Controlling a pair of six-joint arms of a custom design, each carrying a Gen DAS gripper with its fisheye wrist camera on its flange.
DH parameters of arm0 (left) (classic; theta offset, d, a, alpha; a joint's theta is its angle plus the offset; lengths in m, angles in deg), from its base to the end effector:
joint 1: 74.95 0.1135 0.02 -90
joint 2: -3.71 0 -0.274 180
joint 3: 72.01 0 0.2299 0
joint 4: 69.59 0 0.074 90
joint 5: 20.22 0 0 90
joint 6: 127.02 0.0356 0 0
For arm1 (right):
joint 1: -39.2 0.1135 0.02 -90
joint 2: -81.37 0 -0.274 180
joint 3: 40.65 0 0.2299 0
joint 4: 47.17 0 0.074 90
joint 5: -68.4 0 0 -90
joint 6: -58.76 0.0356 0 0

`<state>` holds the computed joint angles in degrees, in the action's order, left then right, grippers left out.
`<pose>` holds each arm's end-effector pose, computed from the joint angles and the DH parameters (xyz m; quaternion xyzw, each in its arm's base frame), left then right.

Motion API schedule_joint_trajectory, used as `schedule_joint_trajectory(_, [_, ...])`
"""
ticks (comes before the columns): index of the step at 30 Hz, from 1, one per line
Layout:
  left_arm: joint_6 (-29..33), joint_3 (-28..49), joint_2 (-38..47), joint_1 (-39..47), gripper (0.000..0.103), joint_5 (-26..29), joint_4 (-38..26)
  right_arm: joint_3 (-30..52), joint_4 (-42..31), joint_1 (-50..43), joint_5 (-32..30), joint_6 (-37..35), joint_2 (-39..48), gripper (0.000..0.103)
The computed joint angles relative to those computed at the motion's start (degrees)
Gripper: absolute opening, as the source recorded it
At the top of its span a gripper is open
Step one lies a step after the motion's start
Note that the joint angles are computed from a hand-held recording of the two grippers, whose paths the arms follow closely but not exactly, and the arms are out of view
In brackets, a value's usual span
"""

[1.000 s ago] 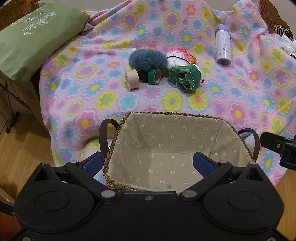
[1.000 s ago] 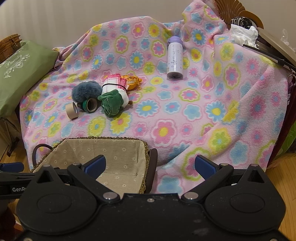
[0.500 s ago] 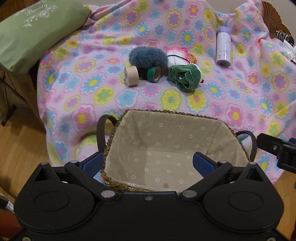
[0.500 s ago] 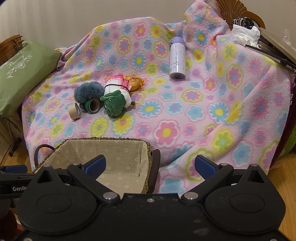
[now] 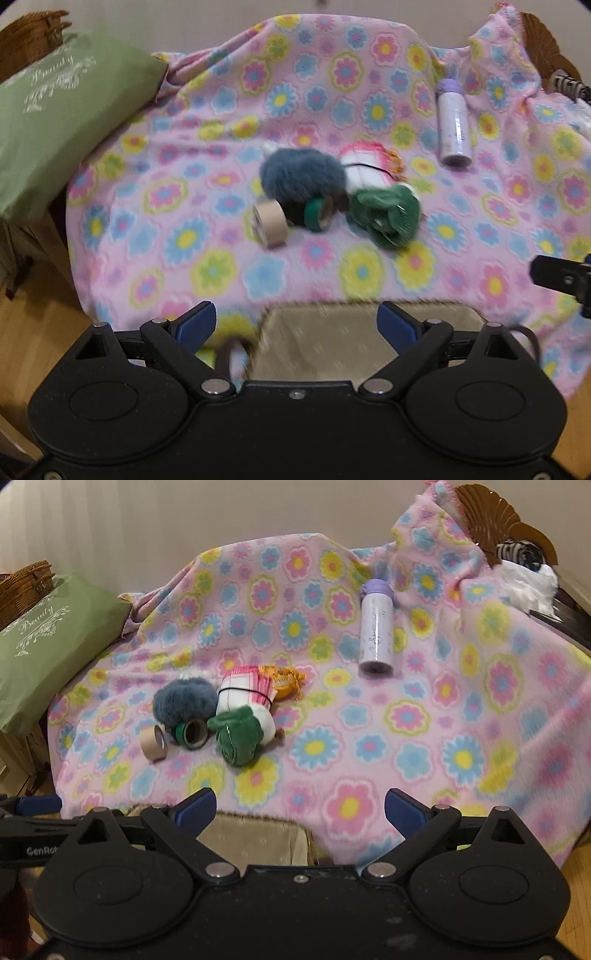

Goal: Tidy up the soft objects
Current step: 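Grasp the blue fluffy pom-pom with the left gripper while the right grasps the green plush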

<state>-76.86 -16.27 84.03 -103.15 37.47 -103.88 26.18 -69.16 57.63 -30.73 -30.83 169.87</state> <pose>0.2177 -0.0951 0.1989 -0.1681 0.9129 0.0780 0.3636 0.2880 0.1019 0.2272 -0.1744 0.9002 0.1364 0.3749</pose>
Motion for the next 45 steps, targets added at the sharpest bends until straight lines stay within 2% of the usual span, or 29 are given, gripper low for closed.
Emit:
schedule_joint_trajectory(8, [10.14, 2.25, 8.33, 12.01, 0.092, 8.06, 7.52, 12.52, -3.91, 2.40, 0.97, -0.11, 12.98, 0.099])
schedule_joint_trajectory(14, [14.07, 4.89, 14.05, 17.62, 0.092, 12.63, 11.50, 21.49, -7.11, 4.60, 0.76, -0.73, 21.20, 0.099])
schedule_joint_trajectory(23, [18.61, 9.20, 20.67, 23.02, 0.091, 15.88, 14.03, 34.34, -12.31, 7.81, 1.62, -1.90, 31.46, 0.100])
schedule_joint_trajectory(31, [21.26, 9.33, 23.36, 26.26, 0.091, 19.17, 19.36, 44.23, -15.89, 9.76, 2.93, -2.86, 39.51, 0.100])
schedule_joint_trajectory(38, [22.36, 10.79, 25.99, 26.33, 0.089, 19.91, 20.88, 49.53, -15.28, 10.49, 5.38, -3.58, 44.30, 0.099])
schedule_joint_trajectory(40, [22.68, 11.55, 26.81, 26.39, 0.089, 19.70, 20.77, 50.86, -15.15, 10.19, 5.82, -4.26, 45.58, 0.096])
schedule_joint_trajectory(42, [22.71, 12.10, 27.32, 26.51, 0.089, 19.37, 20.46, 52.09, -15.47, 9.06, 2.96, -3.75, 46.50, 0.090])
schedule_joint_trajectory(44, [23.09, 12.03, 27.19, 26.61, 0.090, 19.25, 20.85, 54.02, -17.40, 7.67, -2.08, -2.91, 47.38, 0.068])
schedule_joint_trajectory(45, [23.44, 11.89, 27.00, 26.58, 0.090, 19.14, 21.18, 54.90, -18.23, 7.26, -3.79, -2.38, 47.81, 0.066])
